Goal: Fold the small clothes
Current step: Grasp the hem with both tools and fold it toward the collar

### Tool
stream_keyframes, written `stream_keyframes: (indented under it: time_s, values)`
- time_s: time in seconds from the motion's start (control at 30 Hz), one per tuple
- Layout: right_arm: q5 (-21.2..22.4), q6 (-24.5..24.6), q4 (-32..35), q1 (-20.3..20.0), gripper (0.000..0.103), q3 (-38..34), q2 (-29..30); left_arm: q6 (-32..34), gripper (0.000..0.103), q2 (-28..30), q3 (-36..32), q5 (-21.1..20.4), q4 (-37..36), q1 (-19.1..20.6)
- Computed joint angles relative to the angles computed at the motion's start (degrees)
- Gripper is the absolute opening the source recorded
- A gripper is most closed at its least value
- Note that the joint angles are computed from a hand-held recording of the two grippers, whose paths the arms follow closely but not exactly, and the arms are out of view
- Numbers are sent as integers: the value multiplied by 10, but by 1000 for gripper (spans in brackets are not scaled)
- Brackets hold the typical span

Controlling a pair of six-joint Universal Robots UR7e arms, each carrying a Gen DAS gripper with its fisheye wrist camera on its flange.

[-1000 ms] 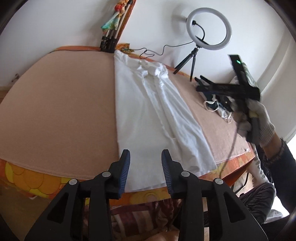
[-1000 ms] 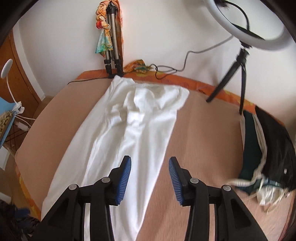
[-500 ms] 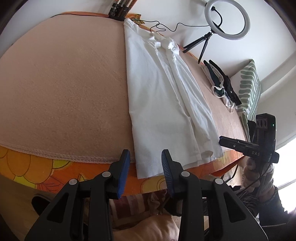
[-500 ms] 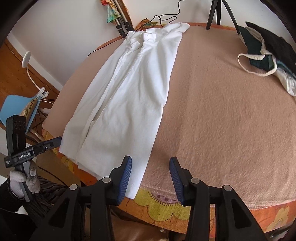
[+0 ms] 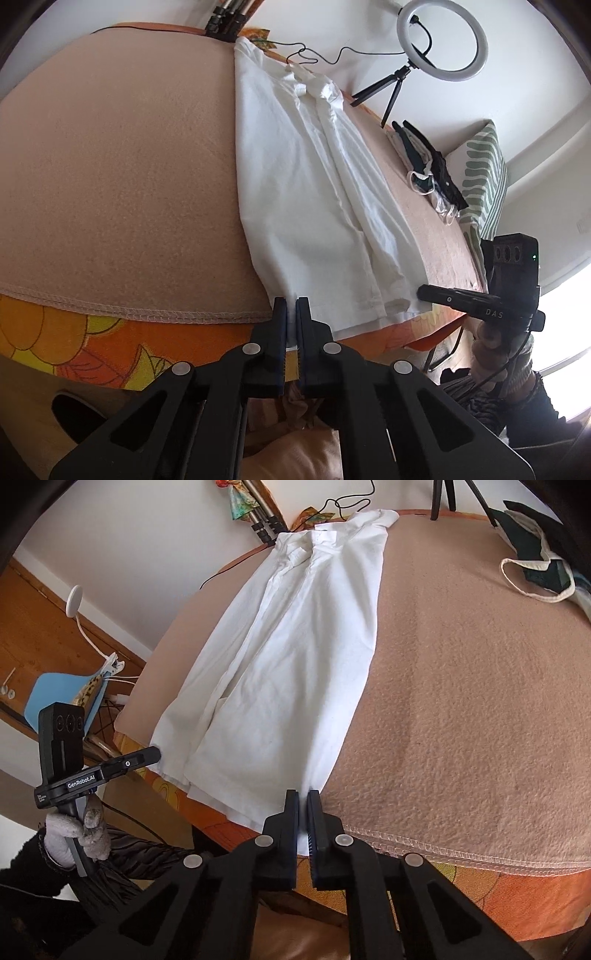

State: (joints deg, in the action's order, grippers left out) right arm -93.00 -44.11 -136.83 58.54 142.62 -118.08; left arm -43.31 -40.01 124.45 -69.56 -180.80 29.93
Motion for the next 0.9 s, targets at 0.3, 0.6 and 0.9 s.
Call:
stream_keyframes:
  time_s: [0.3, 0.6, 0.9]
  values:
    - [23, -28, 31, -21, 0, -1, -42, 3, 3, -11, 18, 14, 1, 1]
    - [32, -36, 27, -38, 46, -4, -31, -28, 18, -18, 25, -10, -1, 19]
    - [64, -32, 83, -53, 27, -16, -25, 17, 4, -9, 14, -7, 3, 3]
